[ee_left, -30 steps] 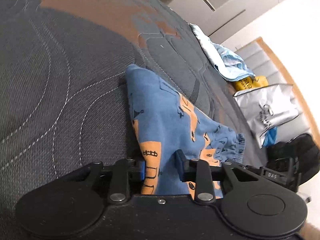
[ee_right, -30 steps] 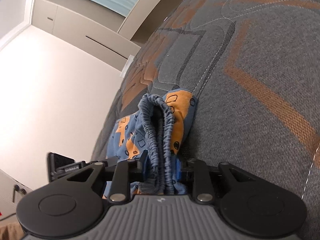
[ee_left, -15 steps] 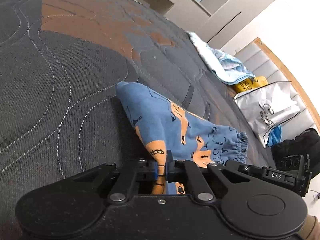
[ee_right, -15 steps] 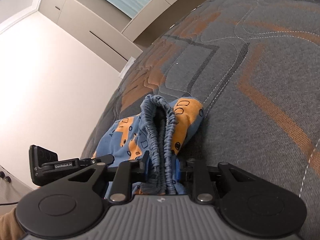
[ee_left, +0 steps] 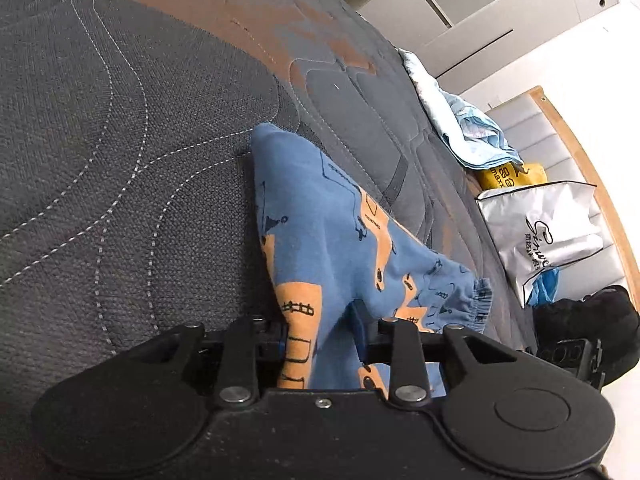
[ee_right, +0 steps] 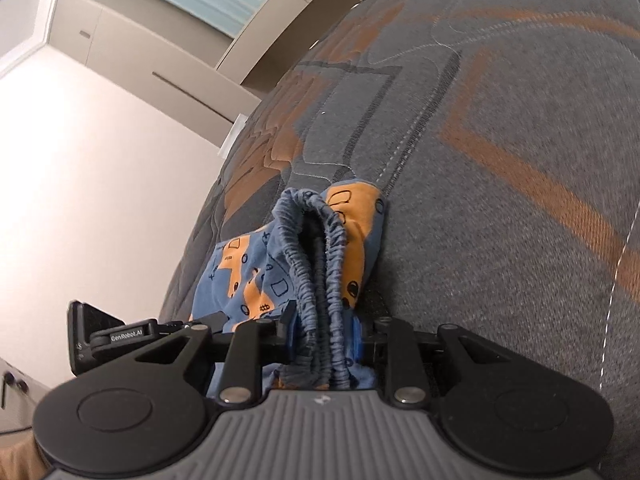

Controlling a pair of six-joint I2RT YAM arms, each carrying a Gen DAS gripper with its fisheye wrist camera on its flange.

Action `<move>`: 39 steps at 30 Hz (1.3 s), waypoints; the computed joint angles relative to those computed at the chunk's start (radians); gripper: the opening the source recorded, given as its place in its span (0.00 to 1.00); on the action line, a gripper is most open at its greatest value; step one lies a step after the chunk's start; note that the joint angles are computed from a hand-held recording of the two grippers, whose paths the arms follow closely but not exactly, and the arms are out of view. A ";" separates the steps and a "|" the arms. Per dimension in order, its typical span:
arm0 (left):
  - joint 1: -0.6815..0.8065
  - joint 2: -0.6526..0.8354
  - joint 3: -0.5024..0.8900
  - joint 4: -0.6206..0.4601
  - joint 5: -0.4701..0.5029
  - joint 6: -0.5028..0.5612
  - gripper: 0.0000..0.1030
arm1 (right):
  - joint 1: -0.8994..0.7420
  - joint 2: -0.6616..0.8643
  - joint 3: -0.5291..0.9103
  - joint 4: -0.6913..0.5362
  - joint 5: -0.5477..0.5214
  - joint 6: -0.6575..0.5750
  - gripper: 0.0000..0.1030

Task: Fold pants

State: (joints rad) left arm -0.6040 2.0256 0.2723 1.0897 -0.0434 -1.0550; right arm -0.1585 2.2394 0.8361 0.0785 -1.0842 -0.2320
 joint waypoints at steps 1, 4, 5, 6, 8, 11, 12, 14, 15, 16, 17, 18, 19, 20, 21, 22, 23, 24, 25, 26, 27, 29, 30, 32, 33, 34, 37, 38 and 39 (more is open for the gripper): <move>-0.007 -0.002 0.006 -0.007 -0.008 0.008 0.26 | -0.004 0.009 0.006 -0.002 -0.007 -0.001 0.26; -0.031 -0.006 -0.019 0.039 -0.039 0.009 0.16 | -0.014 0.006 -0.001 -0.003 -0.020 -0.020 0.25; -0.044 -0.016 -0.036 0.056 -0.056 0.002 0.15 | -0.021 -0.005 -0.005 -0.024 -0.028 -0.041 0.24; -0.060 -0.034 -0.051 0.060 -0.074 0.002 0.15 | -0.026 -0.019 -0.011 -0.045 -0.037 -0.069 0.24; -0.106 -0.104 -0.081 0.025 -0.124 0.002 0.15 | -0.028 -0.063 -0.036 -0.077 -0.043 -0.113 0.24; -0.156 -0.222 -0.124 -0.041 -0.188 -0.003 0.15 | -0.025 -0.125 -0.061 -0.130 -0.059 -0.155 0.24; -0.163 -0.279 -0.133 -0.085 -0.206 0.010 0.15 | -0.021 -0.142 -0.067 -0.135 -0.066 -0.156 0.24; -0.134 -0.377 -0.144 -0.156 -0.199 0.039 0.15 | 0.001 -0.180 -0.079 -0.103 -0.071 -0.112 0.24; -0.107 -0.417 -0.146 -0.188 -0.185 0.059 0.15 | 0.021 -0.196 -0.084 -0.059 -0.070 -0.060 0.24; -0.063 -0.451 -0.138 -0.223 -0.159 0.091 0.15 | 0.044 -0.208 -0.082 -0.011 -0.065 -0.007 0.24; -0.011 -0.473 -0.125 -0.252 -0.123 0.120 0.15 | 0.066 -0.216 -0.073 0.032 -0.053 0.044 0.24; 0.042 -0.482 -0.103 -0.278 -0.088 0.151 0.15 | 0.093 -0.215 -0.049 0.074 -0.041 0.103 0.24; 0.086 -0.486 -0.081 -0.302 -0.058 0.174 0.15 | 0.119 -0.213 -0.029 0.116 -0.026 0.159 0.24; 0.140 -0.473 -0.052 -0.316 -0.020 0.202 0.15 | 0.142 -0.202 0.004 0.141 -0.008 0.203 0.24; 0.191 -0.454 -0.015 -0.337 0.016 0.229 0.15 | 0.165 -0.184 0.046 0.151 0.011 0.237 0.24; 0.240 -0.423 0.031 -0.360 0.050 0.259 0.15 | 0.189 -0.160 0.098 0.151 0.032 0.267 0.25; 0.279 -0.387 0.074 -0.376 0.076 0.284 0.15 | 0.208 -0.135 0.145 0.147 0.051 0.287 0.25; 0.312 -0.351 0.115 -0.394 0.098 0.304 0.15 | 0.228 -0.099 0.205 0.131 0.072 0.303 0.25; 0.338 -0.309 0.148 -0.401 0.113 0.317 0.16 | 0.243 -0.066 0.250 0.120 0.092 0.313 0.25; 0.363 -0.253 0.195 -0.420 0.125 0.331 0.16 | 0.258 -0.028 0.294 0.106 0.113 0.319 0.25; 0.377 -0.202 0.233 -0.439 0.130 0.343 0.16 | 0.273 0.012 0.345 0.074 0.139 0.314 0.25; 0.389 -0.114 0.304 -0.498 0.120 0.362 0.18 | 0.299 0.087 0.433 0.000 0.195 0.288 0.25; 0.397 -0.074 0.318 -0.493 0.122 0.371 0.19 | 0.307 0.116 0.458 -0.017 0.222 0.282 0.25; 0.418 -0.036 0.282 -0.383 0.149 0.338 0.21 | 0.293 0.166 0.479 0.003 0.186 0.311 0.26; 0.423 -0.032 0.270 -0.357 0.158 0.334 0.21 | 0.284 0.174 0.478 0.016 0.162 0.327 0.26; 0.424 -0.033 0.262 -0.346 0.158 0.342 0.22 | 0.274 0.181 0.475 0.023 0.139 0.330 0.26; 0.419 -0.057 0.237 -0.340 0.148 0.324 0.26 | 0.250 0.171 0.447 0.037 0.113 0.334 0.32; 0.415 -0.082 0.223 -0.354 0.136 0.318 0.30 | 0.239 0.153 0.422 0.047 0.114 0.339 0.38; 0.409 -0.117 0.204 -0.370 0.121 0.318 0.35 | 0.224 0.134 0.397 0.056 0.119 0.339 0.42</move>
State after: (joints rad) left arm -0.1950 1.9091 0.4758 0.7194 0.0772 -0.7372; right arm 0.0660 2.3734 1.2332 0.1347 -0.9647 0.1069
